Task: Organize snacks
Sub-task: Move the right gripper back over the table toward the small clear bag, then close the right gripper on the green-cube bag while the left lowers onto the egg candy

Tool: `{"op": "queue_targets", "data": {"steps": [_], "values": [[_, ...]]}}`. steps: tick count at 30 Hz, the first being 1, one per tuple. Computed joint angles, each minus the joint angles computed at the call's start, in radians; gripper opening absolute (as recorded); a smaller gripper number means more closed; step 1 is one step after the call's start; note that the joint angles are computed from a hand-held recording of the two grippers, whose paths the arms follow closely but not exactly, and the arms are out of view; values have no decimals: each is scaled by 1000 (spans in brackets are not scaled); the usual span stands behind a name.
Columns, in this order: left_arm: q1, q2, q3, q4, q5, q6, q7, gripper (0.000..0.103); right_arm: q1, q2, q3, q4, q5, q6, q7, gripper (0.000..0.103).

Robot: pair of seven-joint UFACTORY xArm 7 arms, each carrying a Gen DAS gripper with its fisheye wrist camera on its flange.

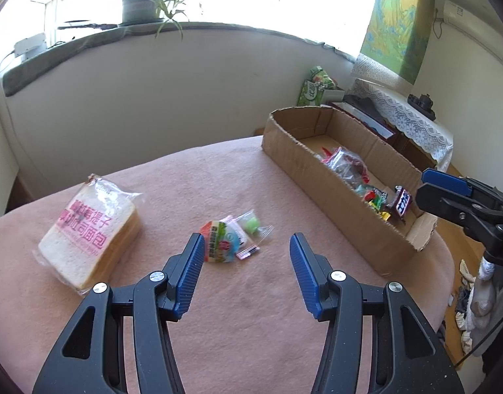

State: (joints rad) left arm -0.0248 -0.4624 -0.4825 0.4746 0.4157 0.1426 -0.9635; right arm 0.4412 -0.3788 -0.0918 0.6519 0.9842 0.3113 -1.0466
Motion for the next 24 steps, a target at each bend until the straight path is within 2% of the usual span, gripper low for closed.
{"op": "queue_targets", "data": {"steps": [4, 7, 13, 18, 22, 24], "values": [[-23, -2, 28, -41, -7, 3, 25, 53, 27, 0, 30, -11, -4, 30, 15, 73], [-32, 9, 50, -57, -14, -16, 45, 53, 22, 44, 64, 25, -49, 71, 71, 73], [-38, 51, 88, -61, -52, -79, 107, 53, -41, 208, 126, 220, -187, 264, 234, 73], [-39, 97, 105, -52, -97, -124, 152, 53, -96, 355, 202, 379, -375, 361, 407, 42], [-34, 127, 101, -40, -126, -155, 187, 53, -117, 454, 238, 467, -468, 420, 528, 40], [-35, 140, 103, -36, -139, -164, 206, 53, -118, 484, 254, 491, -503, 436, 560, 35]]}}
